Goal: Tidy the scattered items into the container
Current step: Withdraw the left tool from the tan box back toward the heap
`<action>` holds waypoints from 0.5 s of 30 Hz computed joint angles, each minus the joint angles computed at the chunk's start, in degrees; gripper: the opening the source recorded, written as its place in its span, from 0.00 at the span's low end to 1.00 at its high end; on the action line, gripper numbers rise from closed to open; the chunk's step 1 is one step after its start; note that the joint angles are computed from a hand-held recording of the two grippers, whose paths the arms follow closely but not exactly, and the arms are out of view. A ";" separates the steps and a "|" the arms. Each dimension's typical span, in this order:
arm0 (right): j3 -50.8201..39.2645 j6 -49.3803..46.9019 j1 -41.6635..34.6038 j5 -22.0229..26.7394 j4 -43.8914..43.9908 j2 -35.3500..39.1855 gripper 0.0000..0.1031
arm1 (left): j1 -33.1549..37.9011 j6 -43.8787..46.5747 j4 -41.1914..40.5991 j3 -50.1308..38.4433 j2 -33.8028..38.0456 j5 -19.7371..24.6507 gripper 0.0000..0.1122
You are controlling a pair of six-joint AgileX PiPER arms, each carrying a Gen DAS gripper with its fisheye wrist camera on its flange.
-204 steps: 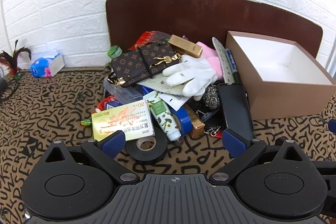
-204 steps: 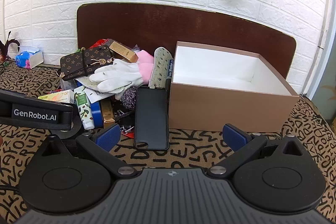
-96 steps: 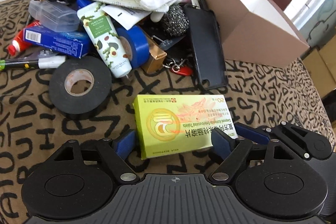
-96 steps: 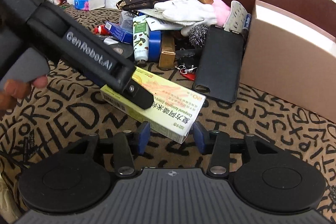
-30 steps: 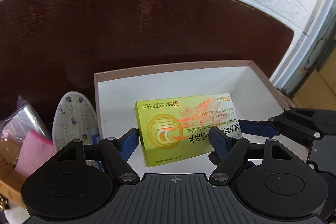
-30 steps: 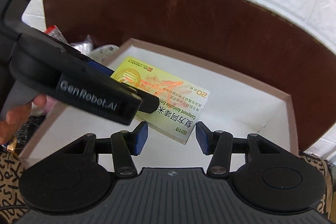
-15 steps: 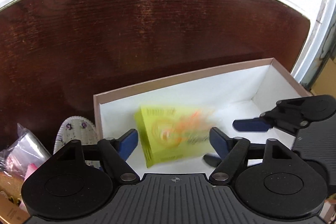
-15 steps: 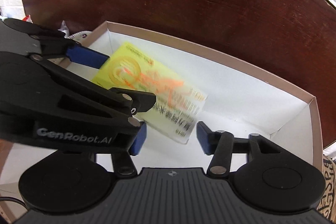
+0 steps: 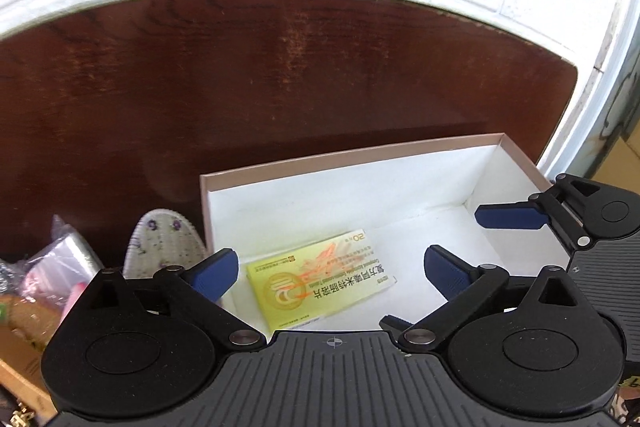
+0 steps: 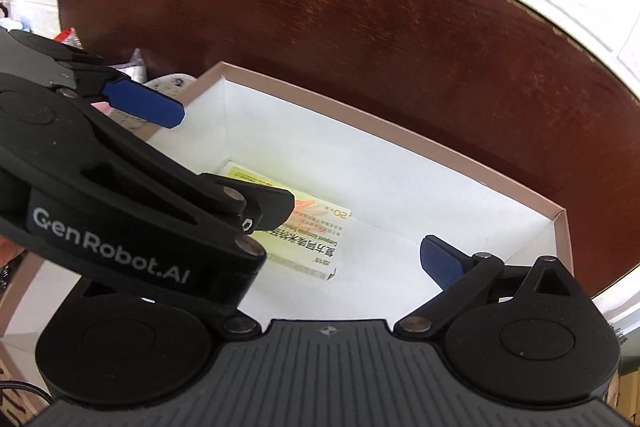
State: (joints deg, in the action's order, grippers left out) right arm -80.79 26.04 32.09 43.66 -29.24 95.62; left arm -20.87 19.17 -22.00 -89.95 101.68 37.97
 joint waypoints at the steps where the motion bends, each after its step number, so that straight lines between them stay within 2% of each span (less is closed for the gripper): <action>1: 0.91 1.18 0.77 -0.23 -0.84 -0.90 0.98 | 0.06 0.52 -0.33 1.52 -1.29 -1.08 0.92; 5: 1.37 3.32 2.05 -1.12 -1.93 -2.73 0.98 | 0.02 1.98 -1.53 8.33 -7.23 -5.58 0.92; 9: 5.16 9.65 5.12 -1.66 -6.87 -6.49 0.99 | -1.41 0.04 1.92 14.42 -13.07 -11.07 0.92; 15: 11.77 21.55 11.78 0.82 -15.18 -13.87 0.99 | -3.04 -5.73 7.88 21.40 -20.97 -14.25 0.92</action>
State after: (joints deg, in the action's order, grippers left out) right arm -69.02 47.58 43.87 44.48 -44.43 81.75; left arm -23.91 13.44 -14.12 -68.55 80.70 23.72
